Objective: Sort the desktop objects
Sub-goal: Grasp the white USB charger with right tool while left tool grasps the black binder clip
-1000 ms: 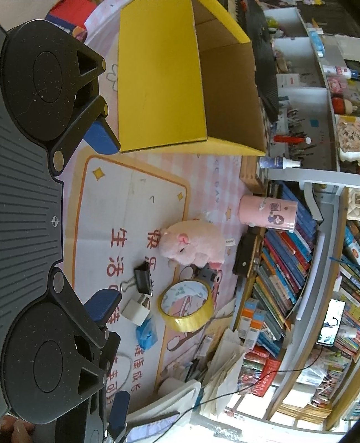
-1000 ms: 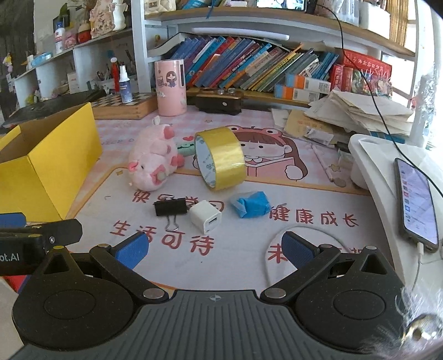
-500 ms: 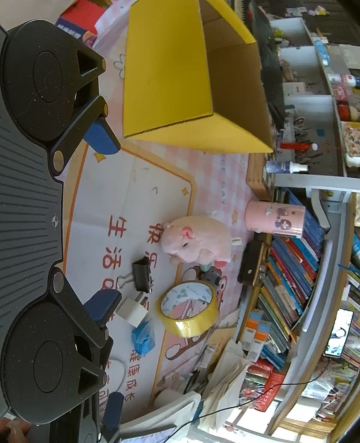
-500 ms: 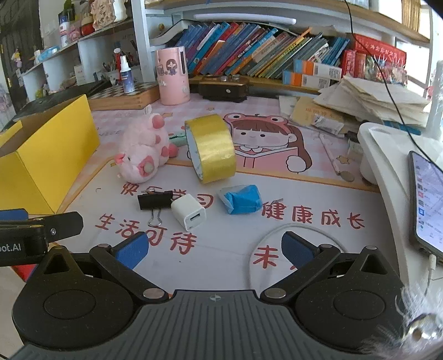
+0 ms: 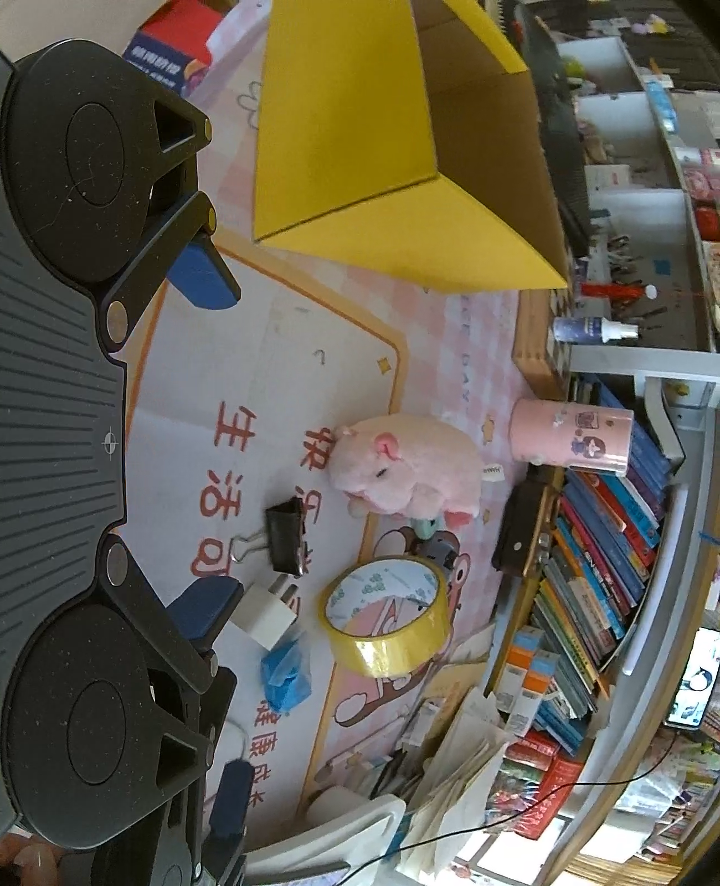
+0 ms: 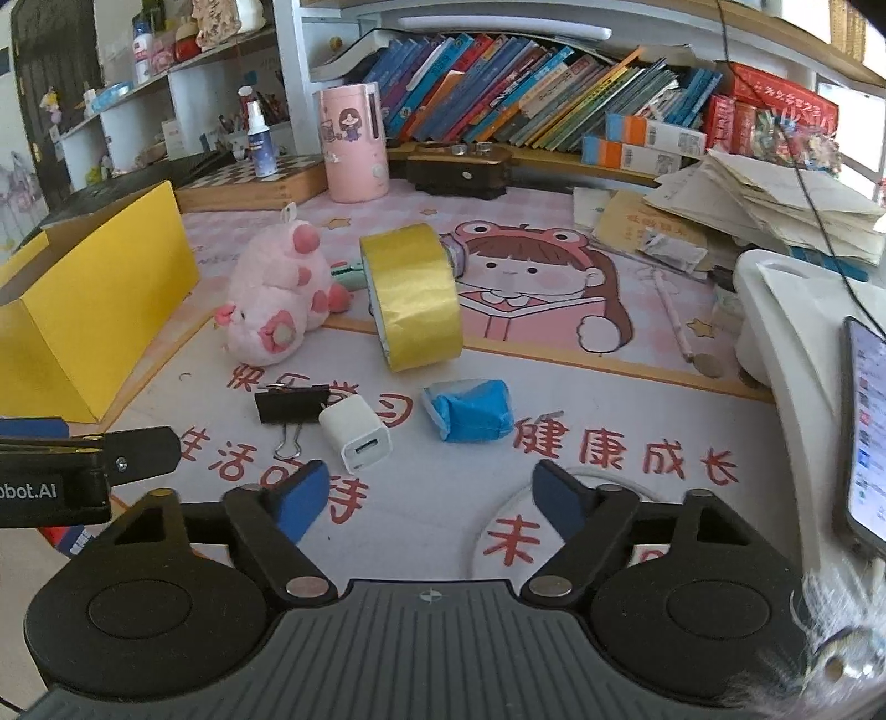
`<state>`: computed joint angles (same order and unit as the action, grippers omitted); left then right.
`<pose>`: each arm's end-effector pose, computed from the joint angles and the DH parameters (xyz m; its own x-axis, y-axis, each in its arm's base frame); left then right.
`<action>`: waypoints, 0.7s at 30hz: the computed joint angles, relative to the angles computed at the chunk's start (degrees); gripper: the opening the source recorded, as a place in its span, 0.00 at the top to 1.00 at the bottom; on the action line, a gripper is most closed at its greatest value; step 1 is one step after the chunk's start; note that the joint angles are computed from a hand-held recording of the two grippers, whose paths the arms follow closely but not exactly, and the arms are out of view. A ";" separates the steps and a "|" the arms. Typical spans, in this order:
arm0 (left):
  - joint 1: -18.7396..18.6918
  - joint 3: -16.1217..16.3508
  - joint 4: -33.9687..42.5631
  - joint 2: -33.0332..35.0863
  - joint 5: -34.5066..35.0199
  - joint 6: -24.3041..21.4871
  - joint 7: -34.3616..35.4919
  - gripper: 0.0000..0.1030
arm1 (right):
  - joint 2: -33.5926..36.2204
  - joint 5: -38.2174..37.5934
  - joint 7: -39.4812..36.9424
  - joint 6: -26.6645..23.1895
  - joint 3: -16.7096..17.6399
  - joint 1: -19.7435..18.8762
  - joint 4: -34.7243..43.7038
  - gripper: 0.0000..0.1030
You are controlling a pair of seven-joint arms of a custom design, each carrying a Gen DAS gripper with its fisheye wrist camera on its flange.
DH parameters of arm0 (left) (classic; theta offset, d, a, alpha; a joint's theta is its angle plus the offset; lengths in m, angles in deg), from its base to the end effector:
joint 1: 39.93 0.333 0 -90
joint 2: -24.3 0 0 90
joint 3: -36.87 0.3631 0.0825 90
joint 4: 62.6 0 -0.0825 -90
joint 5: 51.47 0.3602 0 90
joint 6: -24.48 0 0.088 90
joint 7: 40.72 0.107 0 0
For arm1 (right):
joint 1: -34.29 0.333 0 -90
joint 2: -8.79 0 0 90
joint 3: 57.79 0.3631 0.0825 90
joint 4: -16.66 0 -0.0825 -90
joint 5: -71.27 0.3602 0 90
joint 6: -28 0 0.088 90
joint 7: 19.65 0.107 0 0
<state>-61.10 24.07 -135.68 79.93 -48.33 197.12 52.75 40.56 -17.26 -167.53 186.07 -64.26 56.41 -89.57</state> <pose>0.7135 -0.3979 0.3038 -0.5406 -0.8356 0.0976 -0.6291 0.3245 -0.7064 0.6146 0.2241 0.2878 -0.3727 -0.9236 -0.0898 -0.5996 0.3136 -0.7363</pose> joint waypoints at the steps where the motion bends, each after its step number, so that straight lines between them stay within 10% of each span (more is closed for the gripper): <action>1: -0.29 0.37 0.14 0.06 0.04 0.24 -0.27 0.00 | 0.35 -1.15 0.76 1.29 -0.14 -0.37 0.46 0.35; 15: -1.10 3.33 -1.06 -0.79 0.71 2.20 -6.08 0.00 | 9.96 6.97 -17.90 9.60 -0.84 -2.82 12.32 0.63; 21: -1.41 2.91 2.42 1.01 1.29 -0.38 -5.98 0.00 | 9.19 4.84 -15.72 12.86 -6.83 1.54 10.75 0.69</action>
<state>-62.51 26.98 -133.26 80.94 -47.04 196.74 46.78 49.74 -12.42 -183.26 198.94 -71.09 57.94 -78.82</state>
